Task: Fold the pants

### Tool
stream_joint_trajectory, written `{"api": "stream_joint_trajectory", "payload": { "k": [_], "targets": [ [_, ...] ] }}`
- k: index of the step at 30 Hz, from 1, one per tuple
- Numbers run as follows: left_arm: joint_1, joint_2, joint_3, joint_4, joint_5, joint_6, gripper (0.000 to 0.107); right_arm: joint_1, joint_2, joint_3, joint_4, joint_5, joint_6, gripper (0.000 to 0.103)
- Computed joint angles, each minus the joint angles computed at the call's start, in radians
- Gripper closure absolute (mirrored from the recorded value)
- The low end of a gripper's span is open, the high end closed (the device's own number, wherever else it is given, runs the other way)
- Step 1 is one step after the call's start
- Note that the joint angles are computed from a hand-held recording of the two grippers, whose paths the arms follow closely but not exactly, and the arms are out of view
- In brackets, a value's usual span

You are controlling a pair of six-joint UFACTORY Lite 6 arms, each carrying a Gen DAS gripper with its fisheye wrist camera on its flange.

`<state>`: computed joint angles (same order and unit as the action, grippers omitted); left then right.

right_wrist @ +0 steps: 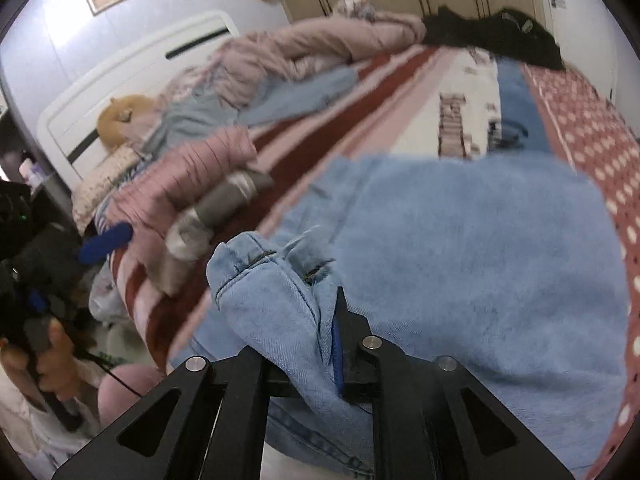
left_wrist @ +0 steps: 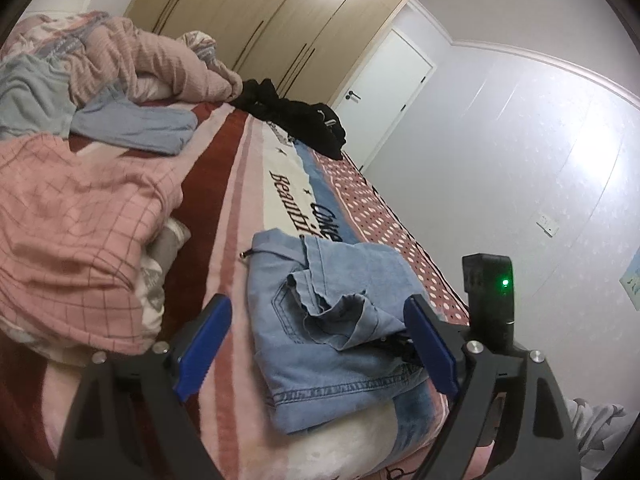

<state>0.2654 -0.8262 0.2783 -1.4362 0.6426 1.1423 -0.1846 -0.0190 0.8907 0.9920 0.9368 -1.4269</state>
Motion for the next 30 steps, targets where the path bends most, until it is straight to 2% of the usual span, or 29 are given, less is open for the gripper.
{"api": "stream_joint_trajectory", "payload": {
  "k": [2,6,8,12,15,17,19,20,22,25,28,30],
  "targets": [
    [-0.003,0.041,0.007,-0.034,0.023,0.034,0.022,-0.015,0.012,-0.004,-0.019,0.015,-0.008,0.093],
    [-0.003,0.216,0.04,-0.158,0.158,0.173,0.021,-0.056,-0.038,-0.03,-0.053,0.109,-0.075,0.064],
    [-0.029,0.327,0.07,-0.217,0.186,0.229,0.021,-0.098,-0.091,-0.043,-0.076,0.176,-0.11,0.063],
    [-0.093,0.514,0.178,-0.267,0.136,0.258,0.021,-0.251,-0.088,0.023,-0.09,0.335,-0.13,0.061],
    [-0.128,0.681,0.307,-0.278,0.119,0.257,0.021,-0.346,-0.048,0.106,-0.064,0.349,-0.164,0.052],
    [-0.141,0.772,0.392,-0.272,0.119,0.243,0.025,-0.373,-0.02,0.143,-0.066,0.348,-0.183,0.05],
    [-0.148,0.846,0.459,-0.254,0.122,0.205,0.049,-0.361,-0.002,0.158,-0.083,0.372,-0.185,0.05],
    [-0.145,0.893,0.5,-0.237,0.131,0.184,0.055,-0.347,-0.008,0.142,-0.087,0.372,-0.197,0.05],
    [-0.151,0.961,0.567,-0.195,0.118,0.136,0.077,-0.291,-0.059,0.07,-0.079,0.305,-0.241,0.05],
    [-0.159,0.983,0.597,-0.158,0.077,0.117,0.088,-0.184,-0.102,-0.011,-0.06,0.208,-0.294,0.051],
    [-0.142,0.982,0.586,-0.169,0.092,0.154,0.098,-0.085,-0.098,-0.038,-0.054,0.121,-0.293,0.053],
    [-0.132,0.987,0.581,-0.176,0.105,0.175,0.101,-0.03,-0.09,-0.046,-0.048,0.056,-0.293,0.056]
  ]
}}
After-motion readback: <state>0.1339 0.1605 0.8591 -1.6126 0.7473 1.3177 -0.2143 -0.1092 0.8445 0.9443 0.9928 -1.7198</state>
